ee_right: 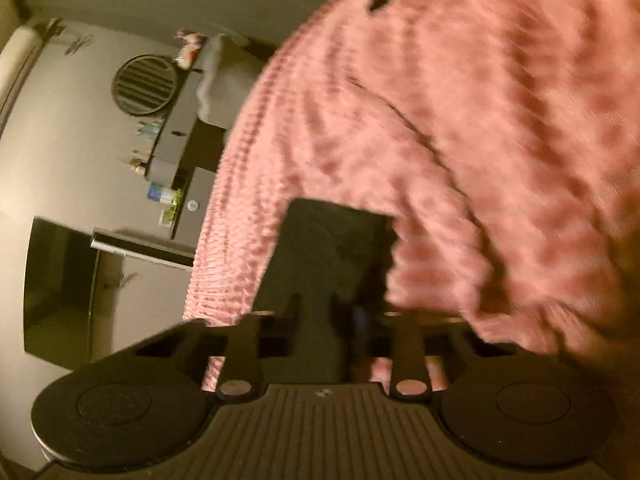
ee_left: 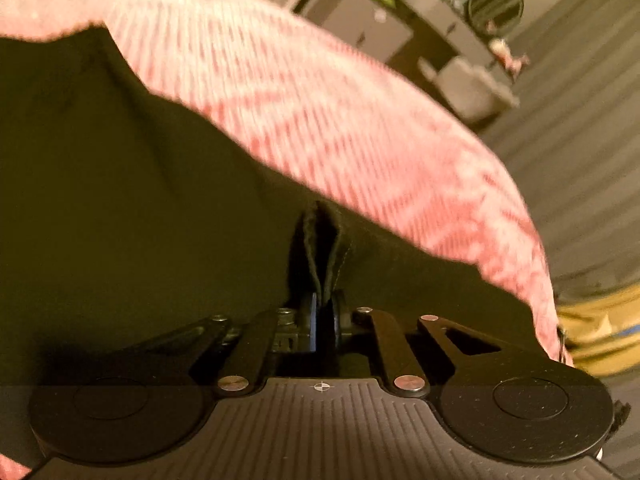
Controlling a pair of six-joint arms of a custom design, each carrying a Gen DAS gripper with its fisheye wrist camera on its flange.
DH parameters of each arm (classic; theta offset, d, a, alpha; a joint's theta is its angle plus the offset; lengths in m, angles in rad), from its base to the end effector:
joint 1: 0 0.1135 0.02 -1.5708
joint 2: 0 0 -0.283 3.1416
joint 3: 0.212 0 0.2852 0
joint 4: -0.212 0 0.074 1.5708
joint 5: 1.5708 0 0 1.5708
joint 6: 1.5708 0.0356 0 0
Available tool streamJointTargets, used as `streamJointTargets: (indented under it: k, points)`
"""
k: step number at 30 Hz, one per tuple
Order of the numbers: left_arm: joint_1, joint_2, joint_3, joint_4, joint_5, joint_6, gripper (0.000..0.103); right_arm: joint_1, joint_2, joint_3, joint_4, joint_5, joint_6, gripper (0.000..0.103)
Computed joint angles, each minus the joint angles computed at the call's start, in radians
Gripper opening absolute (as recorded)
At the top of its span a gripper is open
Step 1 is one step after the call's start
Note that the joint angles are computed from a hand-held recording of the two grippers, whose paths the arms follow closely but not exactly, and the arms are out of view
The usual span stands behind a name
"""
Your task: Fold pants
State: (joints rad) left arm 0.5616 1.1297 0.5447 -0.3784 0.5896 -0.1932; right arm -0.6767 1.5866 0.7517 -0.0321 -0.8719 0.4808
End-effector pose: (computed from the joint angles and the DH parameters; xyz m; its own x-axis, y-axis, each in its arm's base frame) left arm 0.2000 0.1025 0.1804 -0.6487 -0.5967 -0.4725 -0.3042 0.7723 -0.5577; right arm 0.2656 -0.1784 0.1562 -0.5193 0.7988 -0.3038 0.2897 0.4990 0.8168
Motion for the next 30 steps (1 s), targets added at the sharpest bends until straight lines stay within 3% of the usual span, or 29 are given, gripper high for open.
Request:
streamJointTargets:
  k: [3,6,9,10,13,18,21,23,26,27,28,30]
  points:
    - [0.074,-0.045,-0.007,-0.004,0.031,-0.006,0.009,0.013,-0.003,0.006,0.028,0.007,-0.018,0.005]
    - [0.109,-0.030,-0.009,-0.029,-0.016,0.045,0.013,0.026,-0.007,0.007,0.003,0.075,-0.034,0.011]
    - [0.157,0.006,0.010,-0.122,-0.002,0.105,0.041,0.058,0.000,0.018,0.006,0.133,-0.026,0.012]
    - [0.188,-0.012,0.000,-0.134,0.022,0.117,0.048,0.071,-0.009,0.021,0.006,0.147,-0.028,0.008]
    - [0.270,-0.074,-0.016,-0.185,0.040,0.156,0.068,0.108,-0.133,-0.004,0.005,0.167,-0.048,0.004]
    - [0.427,-0.055,-0.020,-0.245,0.145,0.248,0.073,0.301,-0.462,-0.077,-0.018,0.150,-0.084,0.004]
    - [0.515,-0.025,-0.021,-0.299,0.204,0.313,0.073,0.539,-0.641,-0.132,-0.029,0.161,-0.091,0.004]
    - [0.537,-0.016,-0.020,-0.319,0.215,0.335,0.073,0.761,-0.708,-0.173,-0.045,0.225,-0.083,0.006]
    - [0.578,-0.007,-0.019,-0.323,0.253,0.351,0.077,1.058,-0.668,-0.220,-0.055,0.365,-0.106,0.021]
    - [0.589,-0.002,-0.017,-0.328,0.260,0.358,0.077,1.131,-0.583,-0.191,-0.121,0.360,-0.128,0.044]
    - [0.597,0.007,-0.014,-0.337,0.262,0.370,0.077,1.162,-0.511,-0.159,-0.187,0.326,-0.144,0.054]
    - [0.614,0.034,0.001,-0.368,0.273,0.402,0.078,1.160,-0.476,-0.162,-0.213,0.256,-0.136,0.054]
